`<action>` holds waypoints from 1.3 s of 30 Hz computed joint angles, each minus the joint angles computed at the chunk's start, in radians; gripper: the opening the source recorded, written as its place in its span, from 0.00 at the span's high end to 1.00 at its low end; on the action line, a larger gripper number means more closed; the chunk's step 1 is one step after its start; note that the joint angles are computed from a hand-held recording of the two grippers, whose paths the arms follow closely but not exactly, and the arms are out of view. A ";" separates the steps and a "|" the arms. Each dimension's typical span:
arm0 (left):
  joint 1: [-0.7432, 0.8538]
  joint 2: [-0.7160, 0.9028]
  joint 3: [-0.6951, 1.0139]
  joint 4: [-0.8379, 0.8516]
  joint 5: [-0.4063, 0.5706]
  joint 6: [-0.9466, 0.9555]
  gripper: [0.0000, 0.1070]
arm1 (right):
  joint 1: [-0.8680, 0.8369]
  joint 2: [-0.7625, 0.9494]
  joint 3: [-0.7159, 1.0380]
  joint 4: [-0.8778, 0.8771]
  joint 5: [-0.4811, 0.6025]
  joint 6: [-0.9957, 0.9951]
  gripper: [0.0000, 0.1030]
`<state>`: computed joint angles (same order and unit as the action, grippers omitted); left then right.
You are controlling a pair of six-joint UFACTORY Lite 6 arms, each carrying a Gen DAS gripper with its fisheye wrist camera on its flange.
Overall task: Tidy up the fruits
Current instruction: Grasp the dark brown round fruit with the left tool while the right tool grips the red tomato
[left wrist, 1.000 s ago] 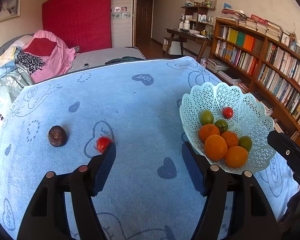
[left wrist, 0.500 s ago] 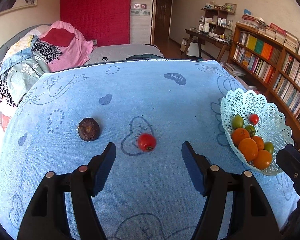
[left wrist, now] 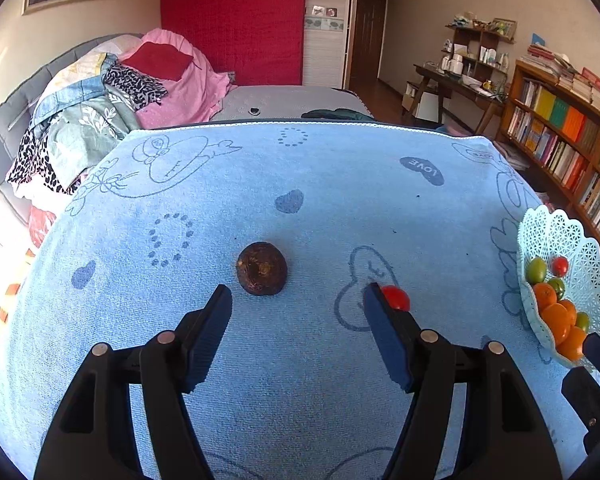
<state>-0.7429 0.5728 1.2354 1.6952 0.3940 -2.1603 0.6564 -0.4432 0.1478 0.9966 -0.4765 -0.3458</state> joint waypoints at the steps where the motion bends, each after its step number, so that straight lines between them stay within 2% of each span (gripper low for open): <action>1: 0.013 0.007 0.007 -0.009 -0.002 0.010 0.36 | 0.002 0.020 0.008 -0.020 -0.001 0.018 0.31; 6: 0.062 0.049 0.055 -0.070 -0.001 0.086 0.36 | 0.000 0.125 0.062 -0.128 -0.003 0.103 0.31; 17: 0.105 0.231 0.280 -0.268 -0.028 0.366 0.36 | -0.039 0.314 0.188 -0.324 0.020 0.232 0.31; 21: 0.118 0.277 0.334 -0.304 -0.044 0.406 0.36 | -0.057 0.378 0.233 -0.381 0.030 0.268 0.31; 28: 0.149 0.322 0.374 -0.359 -0.104 0.471 0.60 | -0.083 0.505 0.341 -0.502 0.060 0.350 0.31; 29: 0.152 0.318 0.367 -0.330 -0.114 0.446 0.63 | -0.089 0.526 0.359 -0.529 0.065 0.370 0.31; 35: 0.149 0.279 0.307 -0.138 -0.130 0.248 0.63 | -0.138 0.649 0.478 -0.728 0.120 0.525 0.31; 39: 0.150 0.241 0.255 -0.014 -0.120 0.108 0.63 | -0.168 0.728 0.561 -0.792 0.148 0.567 0.31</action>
